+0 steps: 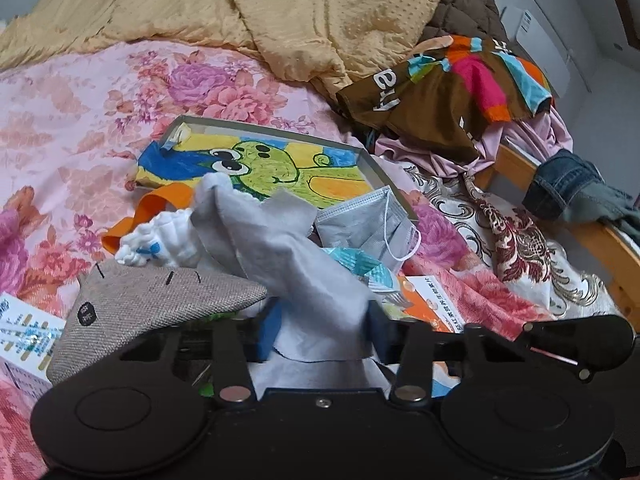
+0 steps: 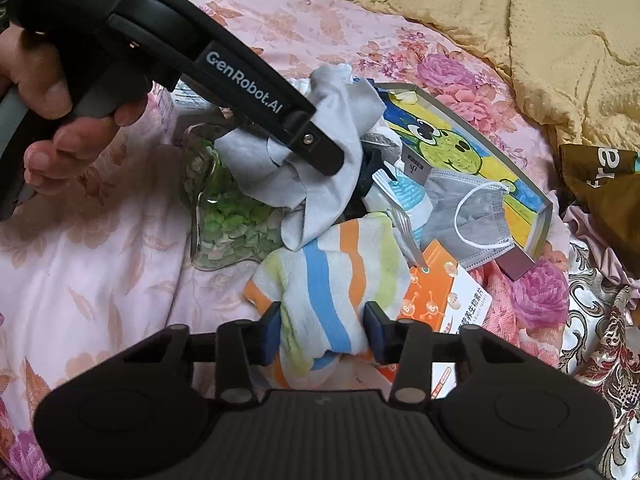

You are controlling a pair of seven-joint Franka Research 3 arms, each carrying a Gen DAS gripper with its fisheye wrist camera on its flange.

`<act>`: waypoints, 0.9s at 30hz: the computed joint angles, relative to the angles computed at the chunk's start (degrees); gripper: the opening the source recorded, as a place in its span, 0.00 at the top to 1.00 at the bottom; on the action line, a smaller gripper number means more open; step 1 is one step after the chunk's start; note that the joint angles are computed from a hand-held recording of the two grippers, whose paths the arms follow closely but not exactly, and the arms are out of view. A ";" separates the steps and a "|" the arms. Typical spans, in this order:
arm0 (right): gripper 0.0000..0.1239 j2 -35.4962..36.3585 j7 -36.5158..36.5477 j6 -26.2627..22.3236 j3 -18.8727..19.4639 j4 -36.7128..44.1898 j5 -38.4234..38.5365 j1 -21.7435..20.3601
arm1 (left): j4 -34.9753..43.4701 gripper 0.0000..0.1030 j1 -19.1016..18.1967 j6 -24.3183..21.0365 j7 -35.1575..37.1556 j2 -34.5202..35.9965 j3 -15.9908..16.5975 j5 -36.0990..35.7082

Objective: Organize soft objects
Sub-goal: 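Close the right tool on the striped sock while the left tool grasps the grey cloth, then carry the striped sock with the right tool over the frog tray while the left tool carries the grey cloth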

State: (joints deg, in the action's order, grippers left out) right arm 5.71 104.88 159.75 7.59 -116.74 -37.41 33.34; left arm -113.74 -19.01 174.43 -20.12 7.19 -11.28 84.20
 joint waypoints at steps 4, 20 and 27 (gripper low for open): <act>0.71 -0.04 -0.23 0.06 0.07 0.06 1.05 -0.06 | -0.09 0.78 0.31 1.37 -1.77 0.15 0.25 -0.05; 0.78 -4.57 15.01 6.79 0.22 -3.23 -9.36 -2.35 | -6.05 0.94 0.70 1.55 0.15 -6.40 -2.47 -2.79; 0.78 -6.70 35.16 9.28 1.69 -1.89 -24.89 -5.81 | -5.07 0.94 0.84 0.28 -6.59 -8.83 -4.18 4.82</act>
